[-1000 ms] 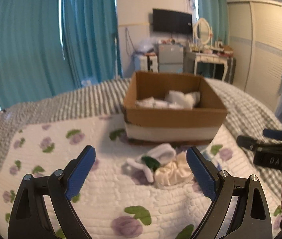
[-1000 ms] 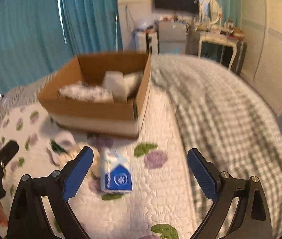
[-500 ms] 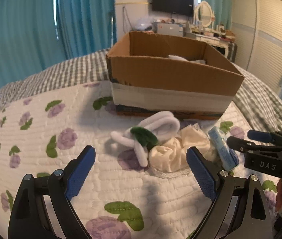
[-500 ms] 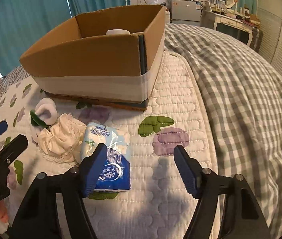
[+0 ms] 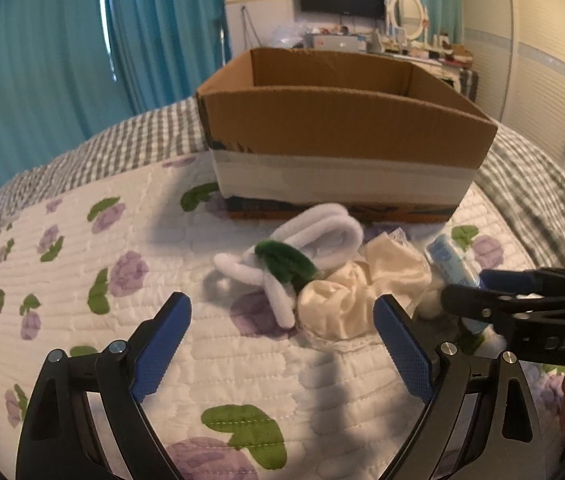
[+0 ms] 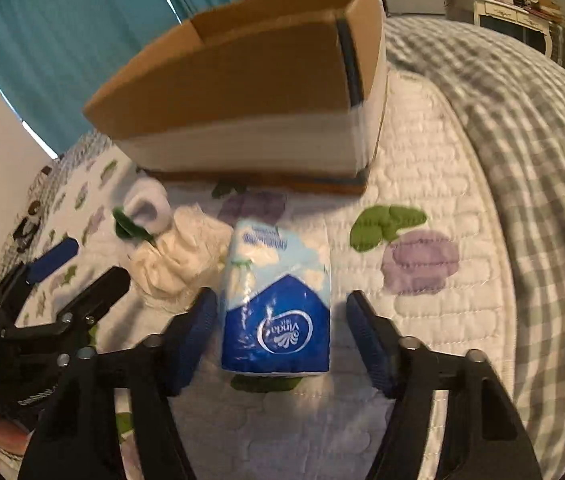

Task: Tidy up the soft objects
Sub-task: 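Grasp the blue Vinda tissue pack with the right tool while the left grasps the cream lace cloth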

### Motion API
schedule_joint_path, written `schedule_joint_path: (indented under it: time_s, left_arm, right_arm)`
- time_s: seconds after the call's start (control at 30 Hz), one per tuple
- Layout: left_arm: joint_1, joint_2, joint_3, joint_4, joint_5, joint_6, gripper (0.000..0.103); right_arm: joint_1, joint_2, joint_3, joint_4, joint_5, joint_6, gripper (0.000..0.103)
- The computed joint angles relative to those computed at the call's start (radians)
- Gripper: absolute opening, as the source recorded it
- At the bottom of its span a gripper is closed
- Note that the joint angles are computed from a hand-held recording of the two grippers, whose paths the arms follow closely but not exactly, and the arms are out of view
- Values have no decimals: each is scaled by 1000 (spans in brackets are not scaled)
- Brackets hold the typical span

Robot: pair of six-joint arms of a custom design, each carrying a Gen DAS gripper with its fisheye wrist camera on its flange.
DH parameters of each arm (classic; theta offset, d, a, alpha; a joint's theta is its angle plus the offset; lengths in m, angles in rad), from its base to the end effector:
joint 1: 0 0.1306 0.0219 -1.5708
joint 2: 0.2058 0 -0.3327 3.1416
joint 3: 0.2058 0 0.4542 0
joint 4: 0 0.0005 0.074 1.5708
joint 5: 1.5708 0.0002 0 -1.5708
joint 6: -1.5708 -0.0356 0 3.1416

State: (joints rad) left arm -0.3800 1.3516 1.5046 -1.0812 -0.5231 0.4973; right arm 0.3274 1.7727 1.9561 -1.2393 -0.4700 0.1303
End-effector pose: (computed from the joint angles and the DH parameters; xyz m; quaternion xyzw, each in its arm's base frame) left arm 0.4977 -0.1802 0.4484 -0.1352 0.9102 0.0925 0.3804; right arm 0.6126 0.2246 0.4267 -0.2711 0.9025 0.2484 0.2243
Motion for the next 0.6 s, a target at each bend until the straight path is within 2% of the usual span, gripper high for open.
schedule_joint_path:
  time_s: [0.17, 0.27, 0.4, 0.43, 0.47, 0.5, 0.6]
  left_arm:
    - [-11, 19, 16, -13, 9, -16, 94]
    - [-26, 25, 23, 8, 35, -40, 92]
    - [-42, 50, 45, 32, 62, -81, 92]
    - [-44, 55, 49, 42, 64, -99, 86]
    - [-44, 64, 55, 50, 73, -115, 74]
    - [-39, 74, 64, 45, 89, -119, 69]
    - [-17, 114, 97, 3, 134, -93, 66]
  right_arm:
    - [-21, -8, -5, 28, -67, -27, 46]
    - [-34, -26, -7, 74, -46, -43, 46]
    - [-43, -26, 5, 91, -8, -49, 46]
    - [-45, -25, 6, 91, -10, -55, 46]
    - [-47, -23, 8, 89, -10, -57, 46]
    - [-47, -22, 8, 88, -6, -56, 46]
    - [-52, -20, 9, 82, -4, -51, 46]
